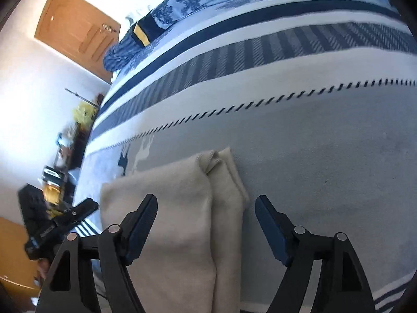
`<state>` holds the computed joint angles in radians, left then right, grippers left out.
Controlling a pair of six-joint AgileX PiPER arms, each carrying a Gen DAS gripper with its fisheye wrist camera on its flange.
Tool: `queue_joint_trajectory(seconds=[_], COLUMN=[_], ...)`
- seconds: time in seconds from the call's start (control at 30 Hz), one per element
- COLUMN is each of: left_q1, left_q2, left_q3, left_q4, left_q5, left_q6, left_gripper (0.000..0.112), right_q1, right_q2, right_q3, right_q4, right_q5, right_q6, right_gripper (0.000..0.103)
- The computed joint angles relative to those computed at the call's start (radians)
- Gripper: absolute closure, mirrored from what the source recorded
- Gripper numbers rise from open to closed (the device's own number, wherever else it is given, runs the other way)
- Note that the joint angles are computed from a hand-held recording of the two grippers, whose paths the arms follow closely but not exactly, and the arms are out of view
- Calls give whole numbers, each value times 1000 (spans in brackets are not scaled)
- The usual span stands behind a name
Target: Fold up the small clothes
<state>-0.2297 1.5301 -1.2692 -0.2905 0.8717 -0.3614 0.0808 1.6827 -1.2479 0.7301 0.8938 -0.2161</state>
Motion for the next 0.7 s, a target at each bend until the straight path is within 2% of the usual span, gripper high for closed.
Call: queue_joint_trajectory(seconds=[0.13, 0.2, 0.23, 0.3, 0.33, 0.4, 0.43, 0.57, 0.7], left_q1=[55, 58, 55, 55, 46, 21, 18, 55, 48], left_q2=[53, 73, 84, 91, 96, 93, 87, 81, 217], left_q3=[27, 42, 42, 41, 22, -9, -18, -97, -337], left_q4=[-164, -219, -221, -265, -244, -193, -188, -261, -180], left_q5=[-3, -20, -28, -38, -30, -22, -20, -14, 56], left_q6=[85, 110, 95, 115, 102, 83, 88, 138, 103], left_gripper=[46, 46, 46, 64, 64, 76, 77, 79, 78], right_q1=[-54, -60, -63, -45, -27, -8, -9, -16, -19], right_q2=[136, 180, 189, 215, 218, 204, 199, 134, 176], right_q3=[-57, -58, -49, -74, -88, -109, -120, -166, -291], right_q4=[129, 176, 213, 235, 203, 152, 143, 162, 161], right_q5=[86, 78, 71, 102, 97, 100, 104, 106, 110], right_q6=[-89, -128, -153, -168, -148, -132, -120, -141, -83], right_gripper=[25, 28, 38, 60, 66, 78, 81, 83, 83])
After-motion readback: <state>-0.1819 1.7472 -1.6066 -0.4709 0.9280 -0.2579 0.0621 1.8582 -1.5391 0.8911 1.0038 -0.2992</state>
